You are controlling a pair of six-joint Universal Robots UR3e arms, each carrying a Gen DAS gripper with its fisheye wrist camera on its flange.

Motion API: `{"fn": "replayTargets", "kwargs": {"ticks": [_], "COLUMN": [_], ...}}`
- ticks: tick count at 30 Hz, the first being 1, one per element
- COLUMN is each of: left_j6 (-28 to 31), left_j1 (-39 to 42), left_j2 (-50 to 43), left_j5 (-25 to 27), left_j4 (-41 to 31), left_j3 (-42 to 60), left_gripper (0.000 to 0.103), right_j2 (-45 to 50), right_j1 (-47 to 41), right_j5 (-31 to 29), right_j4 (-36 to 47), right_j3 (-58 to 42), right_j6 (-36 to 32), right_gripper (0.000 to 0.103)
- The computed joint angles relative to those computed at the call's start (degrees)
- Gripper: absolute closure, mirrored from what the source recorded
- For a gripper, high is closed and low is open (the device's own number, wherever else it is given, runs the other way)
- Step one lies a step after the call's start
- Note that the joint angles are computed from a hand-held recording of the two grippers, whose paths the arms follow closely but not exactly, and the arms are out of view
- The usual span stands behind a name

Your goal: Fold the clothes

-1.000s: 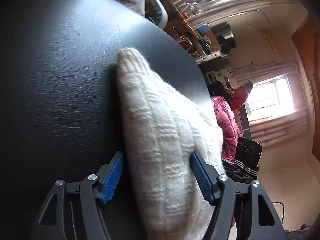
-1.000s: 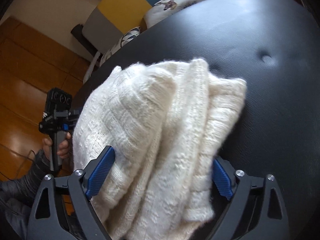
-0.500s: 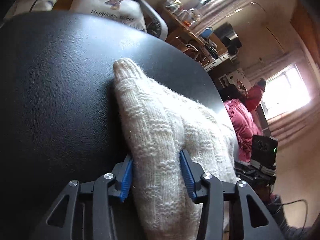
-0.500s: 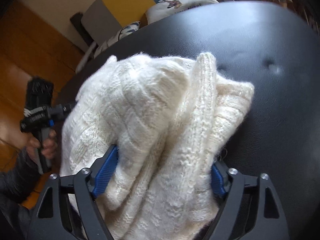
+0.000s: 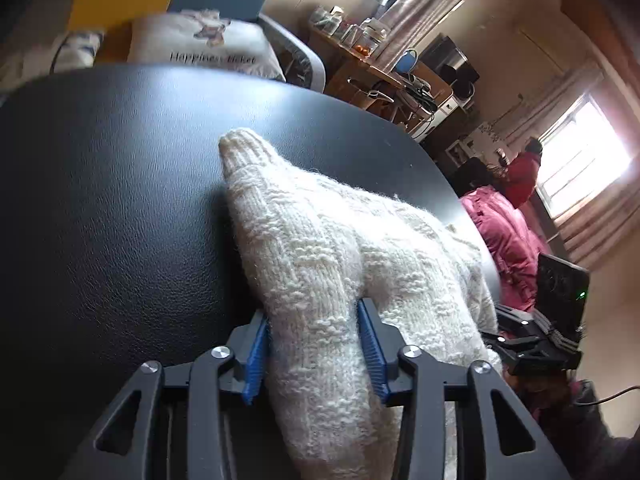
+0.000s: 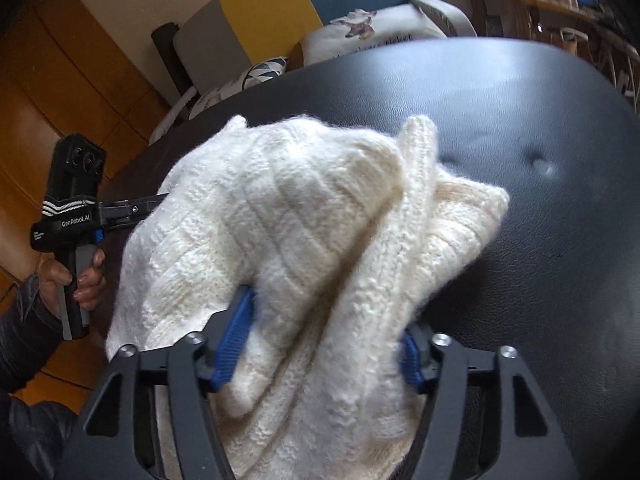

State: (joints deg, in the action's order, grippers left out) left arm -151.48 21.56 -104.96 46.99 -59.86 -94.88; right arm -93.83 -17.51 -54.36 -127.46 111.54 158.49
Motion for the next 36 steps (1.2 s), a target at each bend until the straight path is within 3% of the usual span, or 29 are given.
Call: {"fn": "replayTargets", "kwargs": {"ticks": [3, 5, 9, 18, 21, 25, 29, 36], "left_j6": [-1.8, -1.2, -3.4, -4.4, -4.1, -3.6, -3.6, -2.5], "left_j1": [0.2, 0.2, 1.0, -0.1, 0.0, 0.5, 0.2, 0.2], "left_j2": [1.4, 2.6, 0.5, -0.5, -0.1, -0.2, -1.1, -1.0], "left_j5": [-0.4, -0.2, -1.7, -0.4, 0.0, -0.2, 0.0, 0.8], "left_j4": [3.3, 5.0, 1.5, 1.2, 1.0, 0.1, 1.1, 0.5], "left_j3": [-2.8, -4.7, -2.4, -0.6, -0.7, -0.5, -0.4, 0.2], "left_gripper": [0.067, 0.067, 0.061, 0.059, 0.058, 0.058, 0.058, 0.057], "right_j2": [0.0, 0.6, 1.6, 0.5, 1.7, 2.6, 2.9, 4.7], "right_j1": [-0.9, -2.0, -3.4, -2.6, -0.9, 0.4, -1.9, 2.5], "right_j5": [1.4, 2.9, 4.6, 3.0, 0.5, -0.4, 3.7, -0.9], "right_j4": [0.1, 2.7, 6.5, 4.7, 6.3, 5.0, 4.9, 1.2], "right_j3": [0.7, 0.3, -0.8, -0.1, -2.8, -3.7, -2.3, -4.1], "right_j6": [-0.4, -0.3, -1.0, 0.9, 1.3, 3.9, 4.5, 6.5], "right_gripper": [0.038, 0.030, 0.023, 0.018, 0.012, 0.010, 0.009, 0.009]}}
